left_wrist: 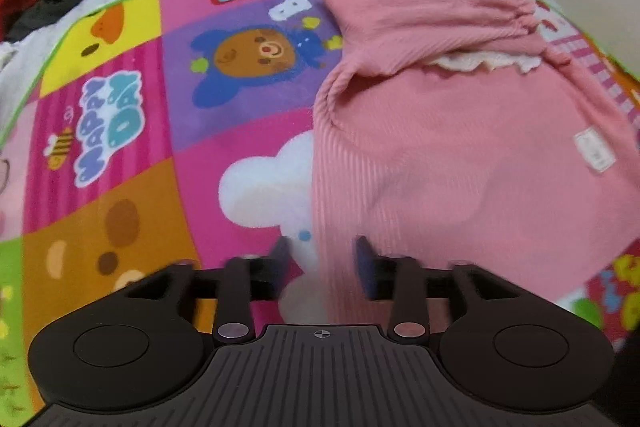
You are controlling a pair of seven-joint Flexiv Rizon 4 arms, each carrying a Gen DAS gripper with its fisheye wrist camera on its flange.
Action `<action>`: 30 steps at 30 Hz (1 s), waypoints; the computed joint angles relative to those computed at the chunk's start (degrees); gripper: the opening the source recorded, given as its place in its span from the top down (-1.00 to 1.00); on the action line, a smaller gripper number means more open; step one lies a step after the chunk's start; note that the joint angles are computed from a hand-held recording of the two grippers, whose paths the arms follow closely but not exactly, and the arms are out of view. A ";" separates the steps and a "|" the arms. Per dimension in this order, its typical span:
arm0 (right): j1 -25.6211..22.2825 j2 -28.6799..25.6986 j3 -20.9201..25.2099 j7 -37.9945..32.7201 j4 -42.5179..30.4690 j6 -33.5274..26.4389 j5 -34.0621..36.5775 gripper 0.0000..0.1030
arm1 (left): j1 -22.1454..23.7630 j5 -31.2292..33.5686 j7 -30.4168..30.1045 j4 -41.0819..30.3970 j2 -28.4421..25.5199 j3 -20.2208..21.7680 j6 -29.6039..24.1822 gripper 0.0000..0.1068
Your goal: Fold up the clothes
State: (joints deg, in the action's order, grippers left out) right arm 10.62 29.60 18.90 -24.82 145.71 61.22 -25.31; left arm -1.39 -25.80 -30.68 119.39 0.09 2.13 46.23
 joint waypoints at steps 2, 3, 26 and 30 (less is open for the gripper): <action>-5.48 -4.93 0.58 6.84 -1.04 7.87 -5.76 0.10 | -0.14 -1.62 -1.94 -0.70 0.60 -0.13 -0.88 -0.35; -8.43 -7.79 1.51 11.44 -2.22 9.78 -10.21 0.10 | -0.26 -2.42 -3.05 -0.94 0.75 -0.20 -1.47 -0.36; 12.19 -3.30 16.07 23.01 -25.19 -50.78 -17.25 -0.16 | -2.47 -17.00 16.44 0.08 18.14 6.23 -13.72 -0.69; 16.83 -3.26 14.93 20.08 -20.53 -50.66 -15.34 -0.16 | -3.40 -16.12 18.49 2.50 18.03 4.91 -7.65 -0.77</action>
State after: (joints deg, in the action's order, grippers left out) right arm 27.45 26.33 33.83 -4.74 125.18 10.56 -40.64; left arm -4.79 -41.92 -12.19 121.89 18.12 7.04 38.58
